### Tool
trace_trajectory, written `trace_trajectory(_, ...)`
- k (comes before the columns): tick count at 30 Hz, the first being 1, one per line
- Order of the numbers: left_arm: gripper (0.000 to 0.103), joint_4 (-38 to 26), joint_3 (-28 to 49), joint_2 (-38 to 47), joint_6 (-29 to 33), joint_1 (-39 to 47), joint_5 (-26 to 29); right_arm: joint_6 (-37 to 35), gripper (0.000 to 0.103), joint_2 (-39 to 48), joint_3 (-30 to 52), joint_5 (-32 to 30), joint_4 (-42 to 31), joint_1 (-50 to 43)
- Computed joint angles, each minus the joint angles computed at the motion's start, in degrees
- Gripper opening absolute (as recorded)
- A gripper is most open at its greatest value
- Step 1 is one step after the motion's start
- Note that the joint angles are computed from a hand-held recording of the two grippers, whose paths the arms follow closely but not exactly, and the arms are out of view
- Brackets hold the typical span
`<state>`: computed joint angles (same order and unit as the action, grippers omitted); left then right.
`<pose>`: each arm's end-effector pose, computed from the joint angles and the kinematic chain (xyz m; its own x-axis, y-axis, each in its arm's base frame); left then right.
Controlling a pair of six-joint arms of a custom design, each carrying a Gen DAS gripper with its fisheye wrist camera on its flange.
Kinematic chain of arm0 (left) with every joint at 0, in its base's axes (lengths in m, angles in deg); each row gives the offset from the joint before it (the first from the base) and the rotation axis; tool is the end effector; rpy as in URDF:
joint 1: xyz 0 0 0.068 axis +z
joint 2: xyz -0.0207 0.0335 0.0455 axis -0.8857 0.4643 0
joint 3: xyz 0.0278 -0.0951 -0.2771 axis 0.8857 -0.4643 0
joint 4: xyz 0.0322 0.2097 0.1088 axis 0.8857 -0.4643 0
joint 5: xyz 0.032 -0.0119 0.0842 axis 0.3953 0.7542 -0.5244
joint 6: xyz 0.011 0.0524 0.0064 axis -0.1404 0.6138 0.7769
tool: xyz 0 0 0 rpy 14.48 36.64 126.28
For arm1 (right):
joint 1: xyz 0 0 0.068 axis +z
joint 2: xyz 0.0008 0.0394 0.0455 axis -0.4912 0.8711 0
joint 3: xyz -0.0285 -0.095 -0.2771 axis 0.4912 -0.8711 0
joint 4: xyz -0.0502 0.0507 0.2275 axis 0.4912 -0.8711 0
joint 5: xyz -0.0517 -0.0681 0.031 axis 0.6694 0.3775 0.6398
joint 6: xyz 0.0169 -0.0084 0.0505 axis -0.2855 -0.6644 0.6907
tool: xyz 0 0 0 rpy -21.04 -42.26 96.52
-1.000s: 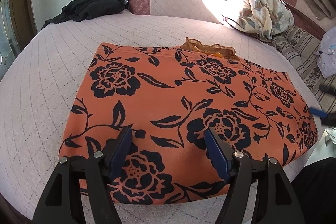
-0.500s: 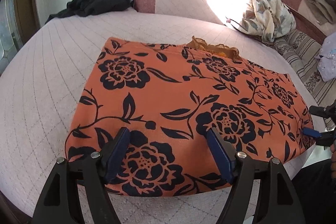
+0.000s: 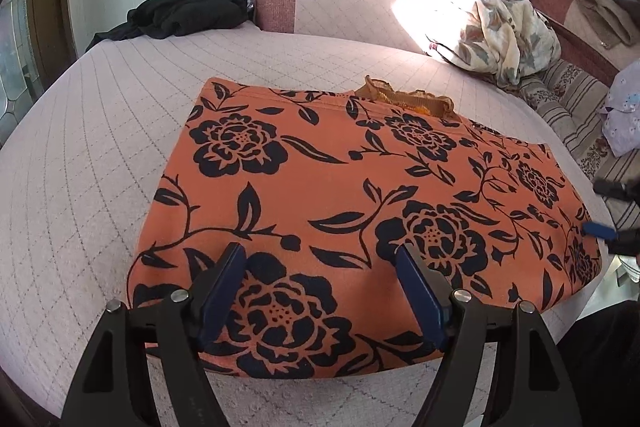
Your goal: Fold small clothes
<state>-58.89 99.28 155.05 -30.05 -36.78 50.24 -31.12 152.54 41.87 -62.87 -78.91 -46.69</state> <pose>0.2137 0.0850 0.2020 -0.7582 0.0127 -0.6519 0.1278 0.9833 -0.1296 0.2230 -0.0469 0.2410 -0.7998 0.5106 -0.3157 0.2100 0.7306 0.6497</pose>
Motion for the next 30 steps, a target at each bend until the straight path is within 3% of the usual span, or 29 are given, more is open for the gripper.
trace_trajectory(5,0.078,-0.20,0.49,0.46,-0.72,-0.03,0.48,2.82,0.080,10.10,3.40,1.18,6.41,-1.09)
trace_trajectory(7,0.078,-0.73,0.90,0.64,-0.29,0.62,1.43,6.06,0.081,10.17,5.35,2.21,5.32,-0.11)
trace_trajectory(10,0.078,-1.91,1.74,1.14,0.06,1.56,2.81,4.09,0.082,6.21,6.21,3.43,3.79,1.40)
trace_trajectory(13,0.078,-3.41,2.71,1.15,-0.07,2.68,4.38,3.13,0.081,9.02,5.87,8.45,2.71,2.23)
trace_trajectory(14,0.078,-3.64,2.96,1.07,-0.15,2.94,4.49,3.76,0.079,9.87,4.16,6.76,4.97,0.92)
trace_trajectory(15,0.078,-3.59,3.00,0.79,-0.26,3.23,4.53,6.03,0.078,8.36,2.90,6.94,6.56,0.73)
trace_trajectory(18,0.078,-3.99,3.44,1.08,-0.61,3.82,4.75,5.87,0.080,2.84,4.51,12.21,1.10,4.53)
trace_trajectory(22,0.078,-4.95,3.87,0.43,-0.82,4.40,5.47,7.90,0.080,-6.04,0.66,12.51,-1.68,9.74)
trace_trajectory(26,0.078,-5.09,3.58,-0.69,-0.32,4.80,5.26,15.72,0.080,-14.02,-8.08,13.08,0.90,18.35)
trace_trajectory(30,0.078,-4.96,3.07,-1.29,0.29,5.07,4.75,21.51,0.080,-16.46,-15.75,11.17,5.43,20.75)
